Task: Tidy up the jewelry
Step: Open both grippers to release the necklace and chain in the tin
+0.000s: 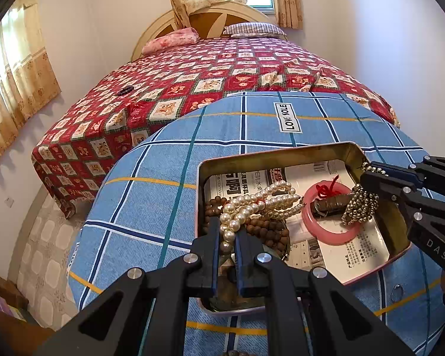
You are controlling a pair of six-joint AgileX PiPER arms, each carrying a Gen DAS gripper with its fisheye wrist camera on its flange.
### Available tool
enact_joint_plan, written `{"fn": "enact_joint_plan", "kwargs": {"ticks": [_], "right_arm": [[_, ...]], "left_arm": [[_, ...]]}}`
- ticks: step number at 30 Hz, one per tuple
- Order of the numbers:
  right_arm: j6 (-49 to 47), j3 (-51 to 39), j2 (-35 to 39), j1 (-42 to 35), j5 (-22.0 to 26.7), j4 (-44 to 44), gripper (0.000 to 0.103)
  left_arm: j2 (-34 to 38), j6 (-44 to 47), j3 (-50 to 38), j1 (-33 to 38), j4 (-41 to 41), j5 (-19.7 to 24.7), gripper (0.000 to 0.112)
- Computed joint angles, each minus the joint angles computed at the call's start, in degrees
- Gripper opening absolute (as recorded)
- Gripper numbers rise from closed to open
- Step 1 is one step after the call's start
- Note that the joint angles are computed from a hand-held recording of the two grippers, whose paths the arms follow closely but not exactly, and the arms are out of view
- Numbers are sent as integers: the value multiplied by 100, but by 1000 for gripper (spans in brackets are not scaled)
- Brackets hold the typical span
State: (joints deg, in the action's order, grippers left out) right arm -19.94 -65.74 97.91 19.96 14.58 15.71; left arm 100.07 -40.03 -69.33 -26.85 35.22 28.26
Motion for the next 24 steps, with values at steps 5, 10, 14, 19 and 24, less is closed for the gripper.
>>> {"fn": "enact_joint_plan", "kwargs": {"ticks": [5,10,14,19,24], "right_arm": [[120,-28,51,25,47,-126,13],[415,15,33,67,12,-446,30],[916,347,-223,85,-253,-916,51],[1154,779,-592,35,-408,-1009,62],[1845,1238,-932,40,-510,-1661,65]], "left_arm": [[27,29,-22,8,-23,2,10],[17,-442,-39,-109,398,227,27],[-351,-1840,360,-316,1646,282,77],[-702,-1825,646,-364,1591,310,77],[-1058,-2201,1143,-529,1833,523,77]]}}
